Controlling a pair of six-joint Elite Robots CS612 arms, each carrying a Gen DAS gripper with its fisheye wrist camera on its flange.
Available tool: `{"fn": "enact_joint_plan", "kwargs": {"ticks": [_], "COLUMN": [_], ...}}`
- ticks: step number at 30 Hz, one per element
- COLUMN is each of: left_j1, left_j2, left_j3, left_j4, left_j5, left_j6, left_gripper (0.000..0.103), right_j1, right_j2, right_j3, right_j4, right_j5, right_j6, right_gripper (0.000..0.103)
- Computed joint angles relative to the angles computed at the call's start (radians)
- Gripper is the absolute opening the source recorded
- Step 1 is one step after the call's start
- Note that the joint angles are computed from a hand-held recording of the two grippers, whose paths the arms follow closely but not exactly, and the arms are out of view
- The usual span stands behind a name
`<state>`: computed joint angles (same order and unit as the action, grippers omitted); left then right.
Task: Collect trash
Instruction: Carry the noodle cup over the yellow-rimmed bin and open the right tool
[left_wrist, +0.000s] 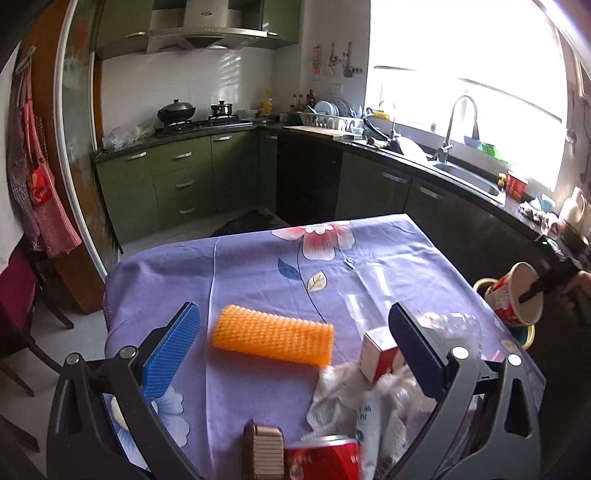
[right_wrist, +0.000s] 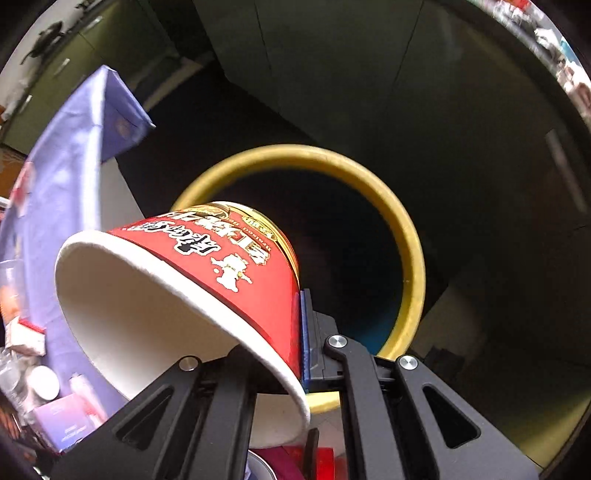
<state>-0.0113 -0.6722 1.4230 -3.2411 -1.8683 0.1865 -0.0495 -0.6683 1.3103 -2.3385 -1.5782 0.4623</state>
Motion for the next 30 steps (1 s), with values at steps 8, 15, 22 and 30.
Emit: {"fn": "enact_joint_plan", "kwargs": {"ticks": [8,15,22,30], "left_j1": [-0.001,0.002,0.02,0.056], "left_j2": [-0.027,-0.051,-0.065,-0.039], "left_j3": [0.034,0.059,0.064,0.028], "left_j4": [0.037,0.123,0.312,0.444], "left_j5": [-0.006,-0.024,0.005,-0.019], "left_j6": [0.026,0.077,0.136,0.141], "left_gripper": [0.097,0.097,0.097,0.084], "right_j1": [-0.017,0.003,0.053,0.091], "right_j2": [-0.008,-0.114,-0.165,-0.157], "right_j3": [0.053,0.213,0.274,0.254], "right_j4": [-0.052,-0.236,-0.307,-0.318], "right_j5": [-0.008,0.027,0.062,0.065], "right_j6": [0.017,-0.014,-0.049,-0.08], "right_gripper": [0.036,0.041,0.043,0.043]}}
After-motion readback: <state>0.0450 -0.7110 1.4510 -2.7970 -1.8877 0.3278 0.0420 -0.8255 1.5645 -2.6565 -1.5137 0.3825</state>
